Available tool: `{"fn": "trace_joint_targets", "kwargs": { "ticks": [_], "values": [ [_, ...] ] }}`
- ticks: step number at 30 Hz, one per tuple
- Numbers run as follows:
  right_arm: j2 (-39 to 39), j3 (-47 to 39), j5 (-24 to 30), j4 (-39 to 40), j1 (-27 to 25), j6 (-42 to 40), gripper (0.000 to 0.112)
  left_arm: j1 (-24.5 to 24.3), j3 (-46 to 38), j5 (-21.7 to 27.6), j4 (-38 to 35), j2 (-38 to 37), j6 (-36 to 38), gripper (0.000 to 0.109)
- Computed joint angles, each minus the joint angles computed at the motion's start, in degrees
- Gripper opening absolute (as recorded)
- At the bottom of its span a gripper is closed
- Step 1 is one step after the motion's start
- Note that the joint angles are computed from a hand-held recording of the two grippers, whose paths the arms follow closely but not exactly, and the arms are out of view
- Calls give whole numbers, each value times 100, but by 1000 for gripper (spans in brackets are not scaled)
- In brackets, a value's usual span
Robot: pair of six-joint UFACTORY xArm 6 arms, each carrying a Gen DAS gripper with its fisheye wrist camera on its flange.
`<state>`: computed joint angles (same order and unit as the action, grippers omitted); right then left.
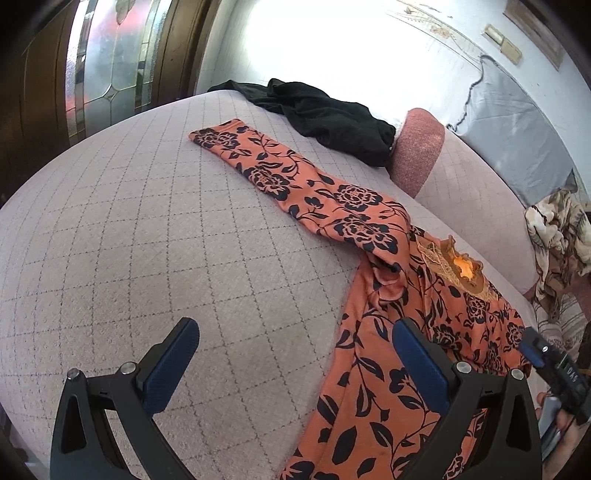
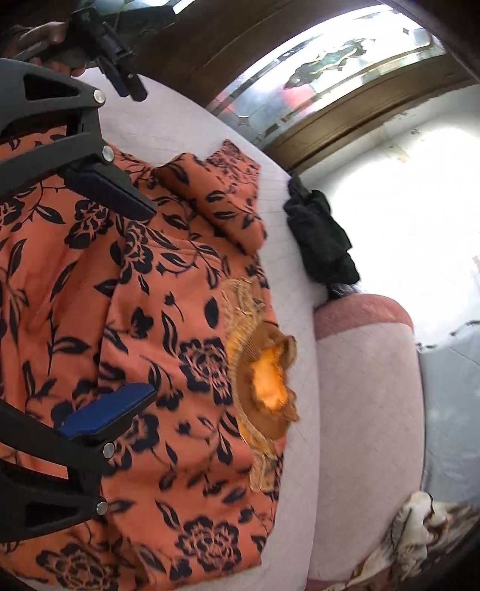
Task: Fold small clothes
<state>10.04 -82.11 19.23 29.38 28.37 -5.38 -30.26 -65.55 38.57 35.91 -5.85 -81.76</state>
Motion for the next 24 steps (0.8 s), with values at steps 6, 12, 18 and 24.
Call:
{"fn": "trace_joint_targets", "kwargs": {
  "ticks": [6,12,18,24],
  "values": [
    [-1149,1421,-403,839,-402,-442,95,-360,-417,-144,-272,260,1052,103],
    [-1801,2143,-644,2723,-635,-2144,95,-510,-2581,-91,-2125,1873,3155,103],
    [-2034,2229,-684,4684,-978,-3489,95,-167,-5134,867,-3784,3919,3788,103],
    [-2005,2224,-285,5190,-1156,-3751,95,18,-6315,1364,-3997,4809,3418,84]
  ]
}}
